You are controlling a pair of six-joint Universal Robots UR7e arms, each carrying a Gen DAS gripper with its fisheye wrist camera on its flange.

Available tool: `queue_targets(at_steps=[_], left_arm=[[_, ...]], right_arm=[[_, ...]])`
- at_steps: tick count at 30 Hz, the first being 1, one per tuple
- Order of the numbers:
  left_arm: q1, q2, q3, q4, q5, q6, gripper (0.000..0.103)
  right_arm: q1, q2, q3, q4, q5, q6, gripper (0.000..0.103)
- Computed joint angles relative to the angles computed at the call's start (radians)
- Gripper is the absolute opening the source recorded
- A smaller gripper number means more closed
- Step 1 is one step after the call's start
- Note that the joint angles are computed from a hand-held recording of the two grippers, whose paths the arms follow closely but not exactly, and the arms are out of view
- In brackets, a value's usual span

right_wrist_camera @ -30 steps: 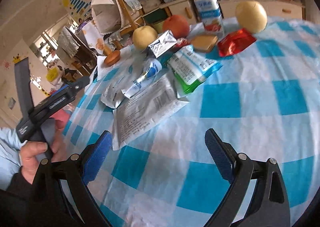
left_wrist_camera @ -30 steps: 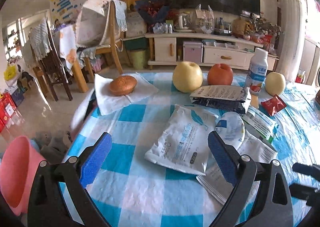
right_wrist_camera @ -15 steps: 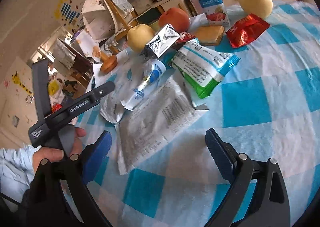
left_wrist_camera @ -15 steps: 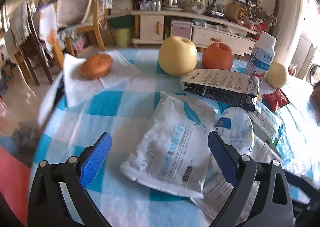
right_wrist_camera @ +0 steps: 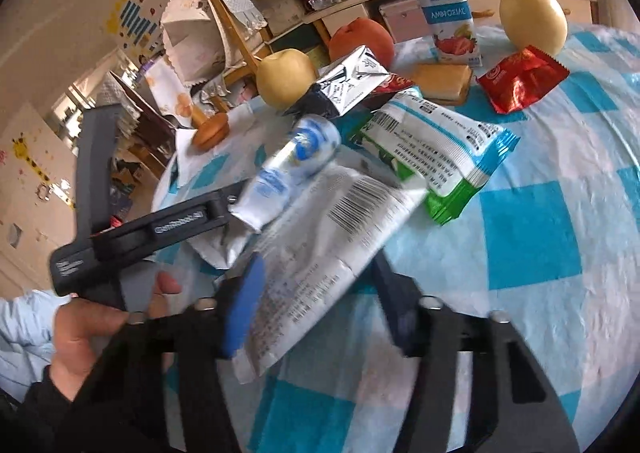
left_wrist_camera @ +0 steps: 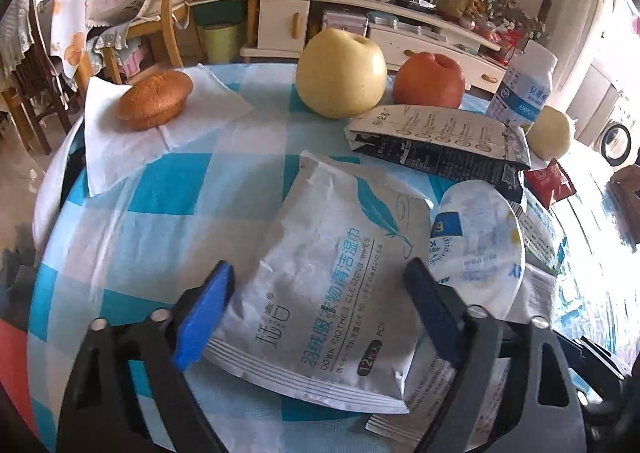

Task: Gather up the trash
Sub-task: 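Grasp the white wipes pack with the left gripper while the right grasps a paper wrapper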

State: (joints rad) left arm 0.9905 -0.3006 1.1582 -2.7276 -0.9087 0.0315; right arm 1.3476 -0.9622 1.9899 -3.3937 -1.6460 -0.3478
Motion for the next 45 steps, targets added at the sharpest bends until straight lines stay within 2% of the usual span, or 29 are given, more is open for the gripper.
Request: queue_targets(at_steps=[2, 6, 11, 12, 13, 14, 16, 18, 21, 25, 28, 30, 32, 34, 36, 37, 39, 40, 45], left_arm=[[-0.001, -0.003, 0.004, -0.014, 0.007, -0.006, 0.066], [0.008, -0.018, 0.016, -0.022, -0.006, -0.041, 0.049], [0.005, -0.021, 0.019, -0.015, -0.003, -0.035, 0.048], [0.007, -0.025, 0.021, -0.008, -0.018, -0.040, 0.050], [0.011, -0.030, 0.025, 0.003, -0.040, -0.045, 0.060], [0.014, -0.036, 0.031, 0.016, -0.060, -0.052, 0.075], [0.014, -0.032, 0.035, 0.025, -0.069, -0.065, 0.089], [0.006, -0.015, 0.033, 0.002, -0.047, -0.036, 0.095], [0.002, 0.003, 0.009, 0.013, -0.037, -0.030, 0.096], [0.004, 0.004, 0.007, 0.011, -0.038, -0.035, 0.096], [-0.003, 0.008, 0.000, 0.025, -0.025, -0.055, 0.091], [-0.019, 0.025, -0.012, 0.042, 0.013, -0.039, 0.087], [-0.039, 0.052, -0.024, 0.048, 0.063, 0.024, 0.088], [-0.047, 0.064, -0.038, 0.058, 0.078, 0.038, 0.092], [-0.050, 0.072, -0.052, 0.072, 0.093, 0.037, 0.092], [-0.050, 0.073, -0.054, 0.073, 0.093, 0.036, 0.092], [-0.054, 0.077, -0.058, 0.075, 0.100, 0.043, 0.092], [-0.055, 0.077, -0.058, 0.069, 0.100, 0.051, 0.090], [-0.054, 0.062, -0.030, 0.046, 0.092, 0.049, 0.079]], right_arm=[[-0.004, 0.002, -0.005, 0.002, -0.003, 0.000, 0.035], [-0.008, 0.002, -0.004, 0.002, -0.001, -0.003, 0.029], [-0.021, -0.017, 0.025, -0.026, 0.025, -0.021, 0.025], [-0.024, -0.024, 0.034, -0.030, 0.029, -0.027, 0.025], [-0.028, -0.031, 0.042, -0.034, 0.033, -0.033, 0.025], [-0.029, -0.038, 0.051, -0.042, 0.030, -0.041, 0.025], [-0.033, -0.044, 0.061, -0.044, 0.030, -0.045, 0.025], [-0.032, -0.044, 0.055, -0.029, 0.023, -0.042, 0.025], [-0.034, -0.040, 0.047, -0.015, 0.020, -0.039, 0.025], [-0.037, -0.041, 0.038, 0.017, 0.030, -0.028, 0.032], [-0.031, -0.043, 0.032, 0.032, 0.033, -0.039, 0.041], [-0.028, -0.043, 0.033, 0.035, 0.038, -0.038, 0.049], [-0.021, -0.041, 0.030, 0.037, 0.033, -0.037, 0.063], [-0.008, -0.031, 0.028, 0.023, 0.010, -0.046, 0.069], [-0.005, -0.021, 0.031, -0.003, 0.002, -0.056, 0.069], [-0.004, -0.018, 0.030, -0.009, -0.002, -0.061, 0.067], [0.004, -0.008, 0.021, -0.022, -0.041, -0.065, 0.051], [0.002, -0.008, 0.015, -0.013, -0.043, -0.058, 0.038], [0.000, -0.013, 0.010, 0.004, -0.052, -0.079, 0.030]])
